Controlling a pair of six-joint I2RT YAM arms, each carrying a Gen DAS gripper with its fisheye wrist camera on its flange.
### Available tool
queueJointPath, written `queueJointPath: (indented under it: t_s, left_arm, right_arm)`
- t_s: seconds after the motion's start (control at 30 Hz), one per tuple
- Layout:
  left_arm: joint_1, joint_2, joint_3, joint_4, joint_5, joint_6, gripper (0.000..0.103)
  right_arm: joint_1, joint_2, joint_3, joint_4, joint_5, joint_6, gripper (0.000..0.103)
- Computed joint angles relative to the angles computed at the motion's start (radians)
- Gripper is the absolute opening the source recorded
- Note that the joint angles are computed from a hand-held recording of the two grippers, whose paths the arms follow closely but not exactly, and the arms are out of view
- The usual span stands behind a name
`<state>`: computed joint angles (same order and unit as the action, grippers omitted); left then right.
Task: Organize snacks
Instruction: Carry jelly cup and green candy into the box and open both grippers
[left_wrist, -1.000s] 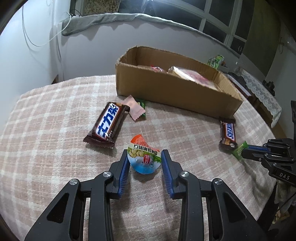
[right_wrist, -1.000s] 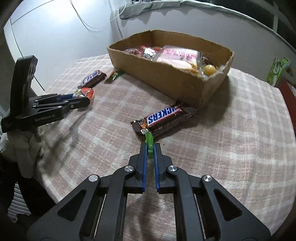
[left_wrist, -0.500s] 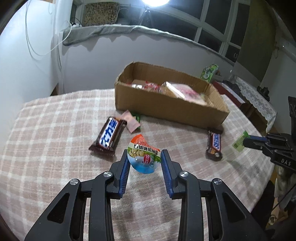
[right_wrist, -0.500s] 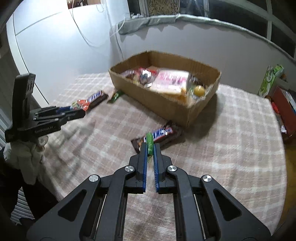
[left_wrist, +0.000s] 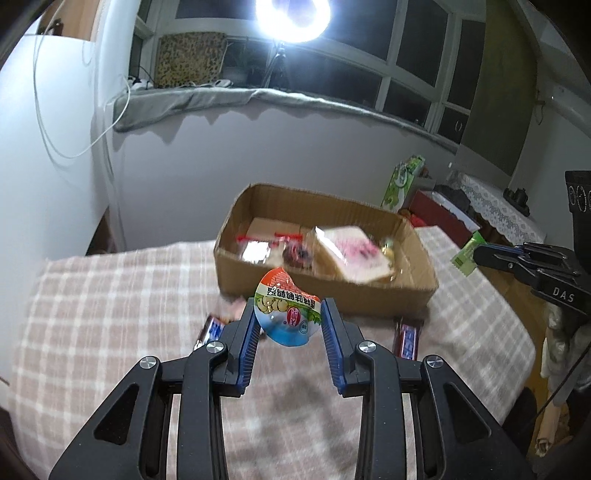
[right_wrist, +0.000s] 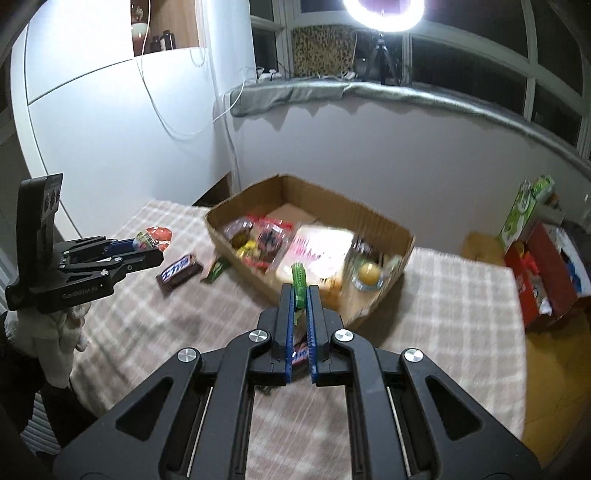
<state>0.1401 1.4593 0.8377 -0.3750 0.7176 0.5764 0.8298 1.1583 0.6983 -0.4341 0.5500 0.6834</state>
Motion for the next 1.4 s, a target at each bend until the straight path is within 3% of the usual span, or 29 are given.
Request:
queueJointPath:
  t_s: [0.5, 0.87, 1.33, 1.4]
  left_arm:
    - [-0.132, 0.125, 0.16, 0.071, -0.054, -0.148, 0.031]
    - [-0.213, 0.27, 0.269, 0.105, -0.118, -0.208, 0.031]
    - [-0.264, 0.35, 0.319, 0.126, -0.185, -0.239, 0.033]
    - [-0.268, 0.352, 0.32, 0.128, -0.195, -0.24, 0.034]
  right_arm:
    - [-0.242, 0.135, 0.11, 0.1, -0.132, -0.218, 0.006]
    - [-0.386, 0.235, 0.116, 0.197, -0.237, -0.282, 0.006]
    - [-0.45, 0.339, 0.128, 0.268, -0.306, -0.306, 0.006]
    - [-0.447, 0.339, 0.128, 0.27, -0.302, -0.305, 0.014]
